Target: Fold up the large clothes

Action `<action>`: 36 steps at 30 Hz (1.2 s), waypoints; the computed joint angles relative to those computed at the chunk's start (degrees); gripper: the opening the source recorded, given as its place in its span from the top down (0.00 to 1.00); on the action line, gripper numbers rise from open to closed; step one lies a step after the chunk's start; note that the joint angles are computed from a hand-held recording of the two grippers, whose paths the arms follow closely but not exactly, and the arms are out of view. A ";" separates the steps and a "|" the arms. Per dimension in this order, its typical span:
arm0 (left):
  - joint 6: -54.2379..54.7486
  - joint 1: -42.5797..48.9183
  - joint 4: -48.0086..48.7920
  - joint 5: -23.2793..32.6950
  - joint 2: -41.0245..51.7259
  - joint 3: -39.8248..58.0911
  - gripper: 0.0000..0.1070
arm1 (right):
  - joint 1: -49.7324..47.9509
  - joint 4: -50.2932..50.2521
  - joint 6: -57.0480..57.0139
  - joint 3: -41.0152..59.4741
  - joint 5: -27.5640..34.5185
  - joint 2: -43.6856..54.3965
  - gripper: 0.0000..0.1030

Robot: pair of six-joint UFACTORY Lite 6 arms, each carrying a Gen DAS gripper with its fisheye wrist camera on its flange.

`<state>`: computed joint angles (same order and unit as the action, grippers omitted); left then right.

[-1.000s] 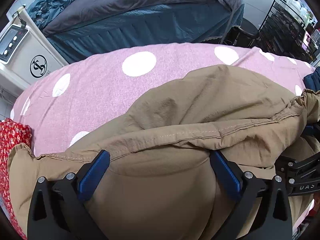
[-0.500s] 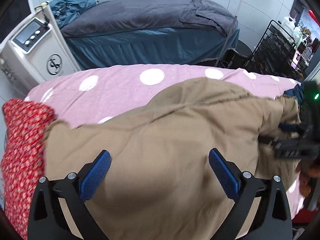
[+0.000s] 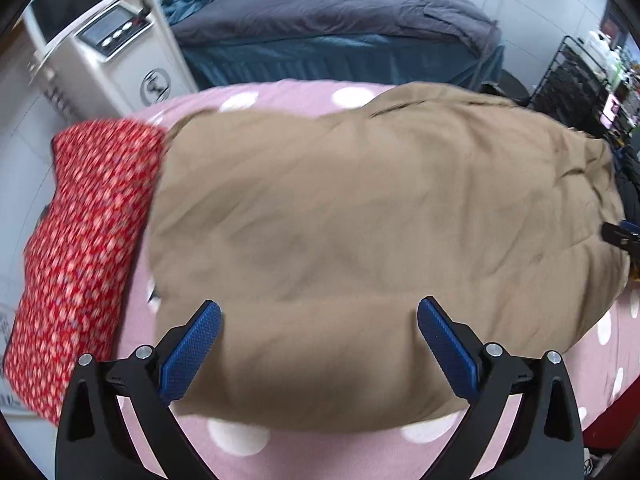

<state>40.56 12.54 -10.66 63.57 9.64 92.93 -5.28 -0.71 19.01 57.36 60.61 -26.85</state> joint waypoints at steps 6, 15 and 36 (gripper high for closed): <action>3.48 8.37 -0.78 2.43 2.28 3.32 0.10 | -25.45 10.77 -25.38 -4.73 1.26 -3.09 0.04; 0.07 9.10 -0.55 4.46 0.55 1.73 0.10 | -46.46 26.24 -52.44 -2.46 4.64 13.06 0.04; -7.35 7.99 4.42 7.71 -1.81 -0.11 0.10 | -50.35 39.16 -67.09 5.11 6.17 45.81 0.04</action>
